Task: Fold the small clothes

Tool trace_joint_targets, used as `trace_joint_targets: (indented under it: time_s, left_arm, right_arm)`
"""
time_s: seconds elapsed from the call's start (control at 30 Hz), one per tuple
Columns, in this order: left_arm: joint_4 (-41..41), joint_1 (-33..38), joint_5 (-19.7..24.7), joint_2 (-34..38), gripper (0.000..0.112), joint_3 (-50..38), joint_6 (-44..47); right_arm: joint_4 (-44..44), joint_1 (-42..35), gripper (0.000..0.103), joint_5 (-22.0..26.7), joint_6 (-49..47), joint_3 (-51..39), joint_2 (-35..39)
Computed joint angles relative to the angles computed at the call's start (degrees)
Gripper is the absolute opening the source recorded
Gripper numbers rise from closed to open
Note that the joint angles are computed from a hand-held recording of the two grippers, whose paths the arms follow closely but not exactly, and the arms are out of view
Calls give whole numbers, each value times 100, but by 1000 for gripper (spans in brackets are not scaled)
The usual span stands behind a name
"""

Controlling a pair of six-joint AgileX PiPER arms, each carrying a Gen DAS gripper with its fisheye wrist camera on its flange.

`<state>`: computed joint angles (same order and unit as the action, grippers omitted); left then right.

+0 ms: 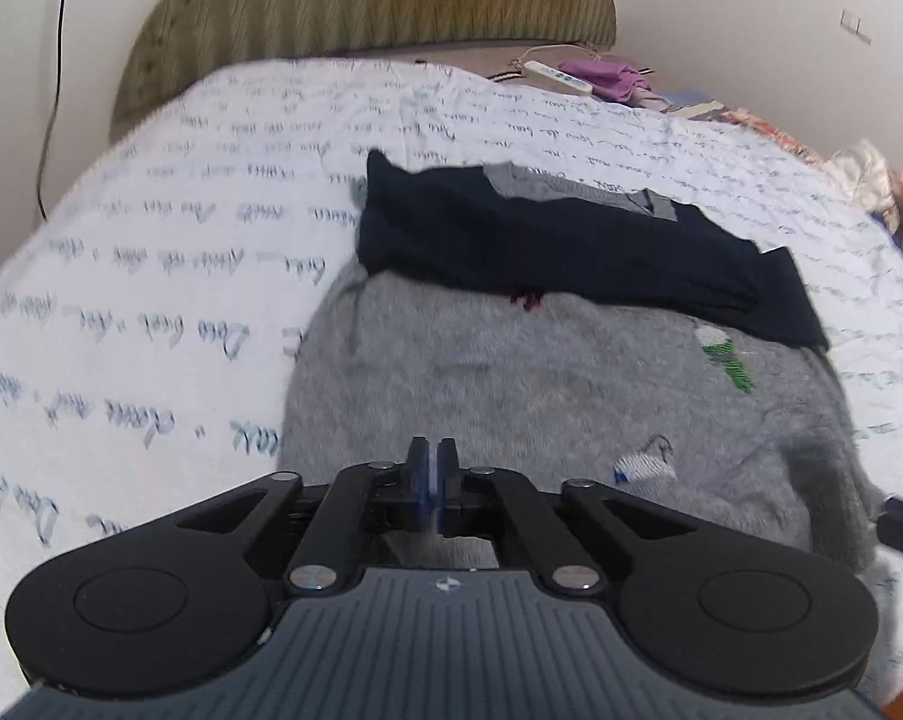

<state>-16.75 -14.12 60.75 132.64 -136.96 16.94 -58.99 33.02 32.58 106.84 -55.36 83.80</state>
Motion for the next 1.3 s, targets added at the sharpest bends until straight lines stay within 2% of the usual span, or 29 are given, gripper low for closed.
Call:
trace_joint_targets:
  time_s: [0.03,0.07,0.1,0.13,0.27,0.37,0.43,0.5,0.57,0.6,0.63,0.67,0.7,0.73,0.83,0.9,1.03,1.3]
  left_arm:
    - [-184,85,17,-73,34,165,71]
    - [-365,147,-67,-229,44,488,132]
    - [-593,224,-172,-400,61,859,255]
    - [-772,269,-297,-579,67,1237,367]
    - [-794,257,-812,-1180,67,2469,623]
    - [-1182,396,-686,-1184,67,2707,653]
    - [-1380,429,-480,-1032,65,2629,568]
    - [-1462,388,-727,-1075,64,2814,532]
    - [-1564,347,-872,-1094,62,2898,586]
    - [-1578,330,-859,-1088,58,2887,537]
    - [-1605,311,-855,-1094,51,2895,527]
    - [-1621,293,-868,-1121,42,2944,589]
    - [-1548,261,-869,-1146,13,2969,579]
    - [-1541,257,-821,-1149,4,2968,590]
    - [-1536,238,-1014,-1332,3,3209,733]
    - [-1529,201,-1256,-1584,3,3433,983]
    - [-1588,134,-1772,-2012,3,3596,1500]
    - [-722,-69,-1665,-1450,3,1885,809]
  right_arm:
    - [192,7,67,12,-237,-61,34]
    - [334,23,67,17,-406,-106,71]
    - [410,38,67,36,-497,-150,125]
    - [547,22,67,30,-650,-201,190]
    - [997,-37,66,-135,-991,-381,483]
    - [1043,47,65,-112,-980,-469,585]
    - [1006,80,57,-83,-886,-490,629]
    - [915,1,54,-238,-606,-409,591]
    - [670,-82,45,-442,-195,-274,506]
    - [603,-99,30,-415,-122,-277,518]
    - [624,-114,16,-345,-218,-324,575]
    - [710,-137,16,-297,-340,-352,627]
    - [755,-181,15,-392,-383,-317,637]
    - [747,-198,14,-483,-377,-273,616]
    - [535,-104,13,-443,-363,-257,519]
    - [314,-107,13,-546,-208,-201,398]
    - [-258,-46,13,-356,56,-274,198]
    - [-1074,-256,13,-49,258,-791,377]
